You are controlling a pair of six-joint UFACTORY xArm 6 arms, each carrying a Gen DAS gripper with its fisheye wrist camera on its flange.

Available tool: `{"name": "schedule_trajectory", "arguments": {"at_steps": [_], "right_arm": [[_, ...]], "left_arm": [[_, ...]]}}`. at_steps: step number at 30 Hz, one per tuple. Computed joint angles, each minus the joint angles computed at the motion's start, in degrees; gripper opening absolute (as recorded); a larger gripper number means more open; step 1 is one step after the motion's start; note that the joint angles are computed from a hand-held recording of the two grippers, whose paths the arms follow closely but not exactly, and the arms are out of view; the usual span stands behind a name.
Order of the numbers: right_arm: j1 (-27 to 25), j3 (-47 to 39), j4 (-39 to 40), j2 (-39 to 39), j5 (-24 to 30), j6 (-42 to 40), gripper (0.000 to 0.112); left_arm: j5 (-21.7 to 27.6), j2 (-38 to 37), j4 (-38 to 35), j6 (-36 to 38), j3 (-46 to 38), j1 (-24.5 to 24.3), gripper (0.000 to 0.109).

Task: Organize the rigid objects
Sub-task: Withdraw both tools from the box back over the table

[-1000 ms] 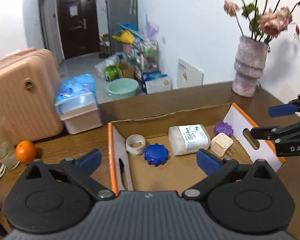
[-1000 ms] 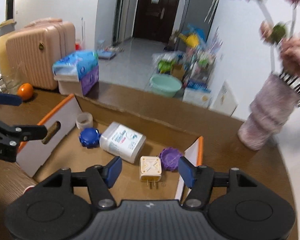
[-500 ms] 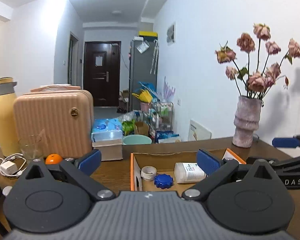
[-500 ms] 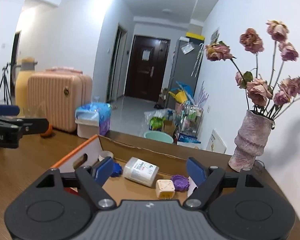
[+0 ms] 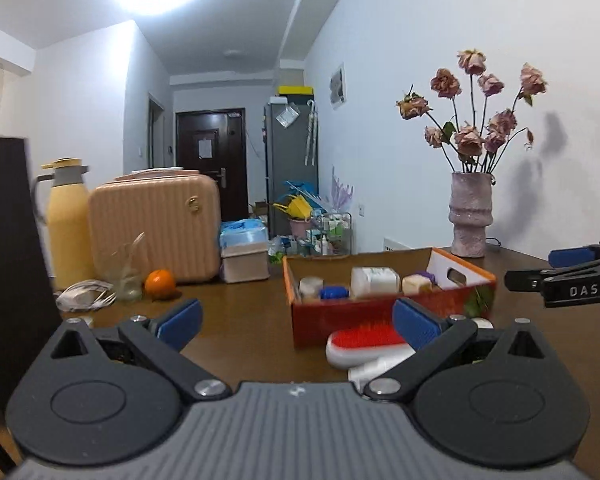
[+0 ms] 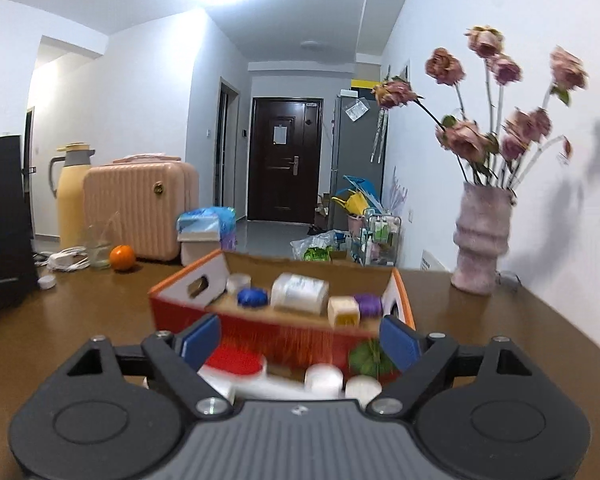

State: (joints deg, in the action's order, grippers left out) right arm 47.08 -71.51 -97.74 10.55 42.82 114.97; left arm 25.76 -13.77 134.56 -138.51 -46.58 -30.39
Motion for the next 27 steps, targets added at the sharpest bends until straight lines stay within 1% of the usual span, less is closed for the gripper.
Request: {"name": "schedule_trajectory", "arguments": {"at_steps": [2,4,6,8,10,12,14,16,18,20,21,24,27], "right_arm": [[2.71,4.50,-1.04,-2.29,2.54,4.15,0.087],[5.93,9.29,-1.71,-4.61,5.60,10.30,0.088],[9.36,13.09,-1.31,-6.05,9.86,17.06,0.088],[12.46,15.66,-1.12,-6.54,14.19,21.74,0.088],[15.38,17.18,0.17,-6.54,18.43,21.31,0.088],[18.21,17.82,3.07,-6.66,23.06,18.03,0.089],[19.81,18.33,4.99,-7.19,25.02,16.31,0.089],[20.95,18.65,5.97,-7.19,26.54,16.61,0.089],[21.02,18.69,6.53,-7.08,25.99,17.02,0.089],[20.74,18.27,6.46,-6.48,25.41,17.30,0.089],[20.40,18.04,6.21,-6.19,24.79,17.19,0.089],[19.58,16.78,5.84,-5.07,23.94,16.21,0.089],[17.84,15.91,6.08,-4.85,21.52,14.27,0.089]], "left_arm": [[2.82,-4.85,-4.61,0.98,6.81,-1.61,0.103],[2.31,-7.65,-6.91,1.61,10.53,-2.13,0.103],[2.47,-10.36,-9.45,4.64,13.93,-3.03,0.103],[2.80,-12.47,-9.27,6.23,16.29,-3.76,0.103],[1.58,-14.36,-8.02,7.62,17.63,-3.57,0.103],[0.86,-15.80,-4.73,6.55,18.46,-3.70,0.103],[2.58,-16.17,-5.27,6.78,19.01,-4.69,0.103],[2.65,-15.52,-5.80,6.21,18.69,-5.24,0.103],[2.65,-14.79,-6.38,6.96,18.41,-5.87,0.103],[4.95,-13.82,-7.55,8.98,18.42,-7.35,0.103],[5.10,-13.21,-7.29,9.14,18.15,-7.62,0.103],[2.65,-11.06,-5.43,7.95,16.52,-6.86,0.103],[0.95,-7.93,-3.09,5.16,14.03,-5.96,0.103]]}}
